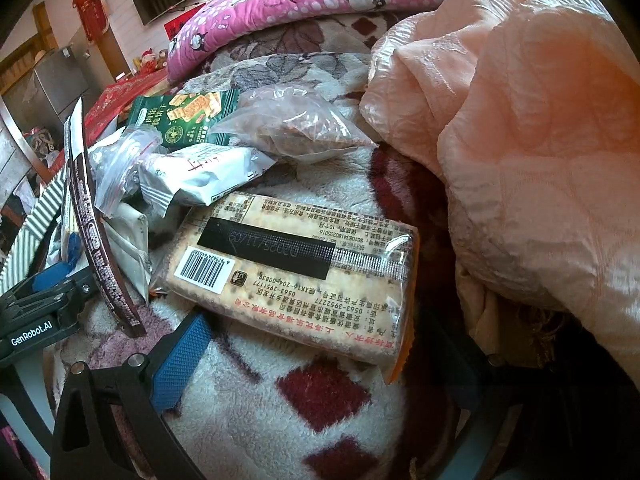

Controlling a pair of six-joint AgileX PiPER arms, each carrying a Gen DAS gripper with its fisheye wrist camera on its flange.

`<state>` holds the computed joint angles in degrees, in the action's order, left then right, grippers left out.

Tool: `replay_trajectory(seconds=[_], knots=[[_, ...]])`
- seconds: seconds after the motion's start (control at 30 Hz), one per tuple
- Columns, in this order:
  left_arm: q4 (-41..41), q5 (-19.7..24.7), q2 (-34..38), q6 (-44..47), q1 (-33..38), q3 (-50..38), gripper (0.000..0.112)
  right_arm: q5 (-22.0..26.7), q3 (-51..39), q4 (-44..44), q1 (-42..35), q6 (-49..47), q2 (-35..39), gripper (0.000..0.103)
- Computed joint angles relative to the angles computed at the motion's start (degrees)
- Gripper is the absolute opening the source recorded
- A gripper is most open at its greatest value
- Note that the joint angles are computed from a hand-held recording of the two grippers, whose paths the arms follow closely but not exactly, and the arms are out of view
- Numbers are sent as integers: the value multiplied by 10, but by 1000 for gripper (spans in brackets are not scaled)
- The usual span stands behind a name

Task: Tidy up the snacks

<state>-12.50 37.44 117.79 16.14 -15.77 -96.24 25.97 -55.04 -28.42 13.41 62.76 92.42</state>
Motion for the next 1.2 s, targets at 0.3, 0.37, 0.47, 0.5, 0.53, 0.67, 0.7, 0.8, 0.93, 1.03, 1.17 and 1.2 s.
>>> replay_trajectory(seconds=[0.3, 0.37, 0.47, 0.5, 0.53, 0.67, 0.7, 0.8, 0.93, 1.03, 1.17, 1.2], knots=[[0, 0, 0, 0, 0, 0, 103, 8, -8, -10, 10, 16, 7, 103], [-1, 0, 0, 1, 0, 0, 103, 10, -13, -7, 10, 13, 9, 103], [2, 0, 0, -1, 0, 0, 103, 6, -4, 0, 2, 1, 2, 103], [5, -1, -1, -2, 0, 1, 103, 5, -4, 7, -1, -7, 1, 103], [4, 0, -1, -1, 0, 1, 103, 4, -3, 10, -3, -10, 1, 103], [11, 19, -2, 3, -3, -7, 103, 39, -35, 96, -20, -99, 10, 103], [11, 34, -1, 10, -2, -14, 103, 54, -45, 117, -23, -119, 12, 102], [7, 86, 1, 20, 7, -34, 103, 95, -65, 182, -36, -170, 7, 102], [-7, 114, -35, 30, 28, -25, 103, 103, -65, 262, -49, -233, -37, 102], [-30, 120, -68, 61, 47, -13, 103, 115, -83, 215, -24, -213, -60, 102], [-52, 166, -78, 87, 68, -49, 103, 111, -115, 159, 13, -199, -81, 102], [-58, 181, -78, 89, 76, -63, 103, 111, -125, 164, 16, -210, -79, 102]])
